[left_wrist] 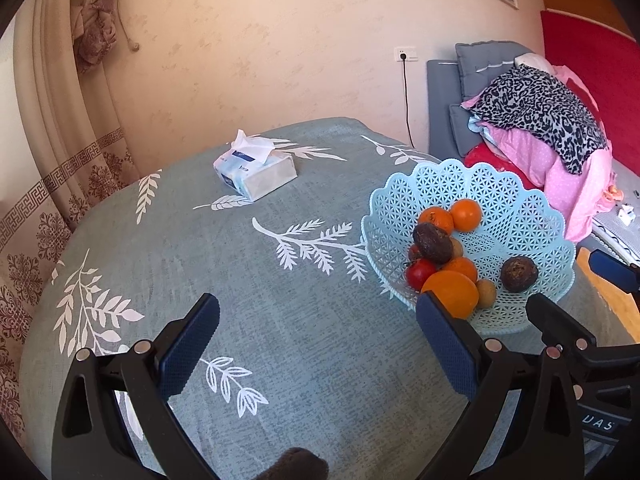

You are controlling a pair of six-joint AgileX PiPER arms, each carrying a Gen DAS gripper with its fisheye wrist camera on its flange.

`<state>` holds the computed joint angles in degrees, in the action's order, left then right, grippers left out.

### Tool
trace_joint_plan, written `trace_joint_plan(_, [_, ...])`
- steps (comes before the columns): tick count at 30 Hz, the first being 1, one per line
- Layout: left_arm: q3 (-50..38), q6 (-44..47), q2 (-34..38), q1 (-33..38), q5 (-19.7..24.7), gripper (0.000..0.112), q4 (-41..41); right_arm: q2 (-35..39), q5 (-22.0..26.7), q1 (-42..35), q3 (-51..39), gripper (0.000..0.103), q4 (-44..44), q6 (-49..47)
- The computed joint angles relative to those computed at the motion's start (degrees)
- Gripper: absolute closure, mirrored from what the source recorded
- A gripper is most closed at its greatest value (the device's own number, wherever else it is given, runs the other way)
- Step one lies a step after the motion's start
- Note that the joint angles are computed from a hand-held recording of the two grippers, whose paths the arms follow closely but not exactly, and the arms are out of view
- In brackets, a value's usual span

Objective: Organize fruits

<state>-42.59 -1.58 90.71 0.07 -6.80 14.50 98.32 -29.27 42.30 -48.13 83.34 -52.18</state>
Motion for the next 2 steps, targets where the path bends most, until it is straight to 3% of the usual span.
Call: trace_joint_plan(2, [0.7, -2.8, -0.3, 1.3, -0.3, 0.014, 3.2, 0.0, 0.1, 0.9, -0.5, 0.005, 0.6, -0.6])
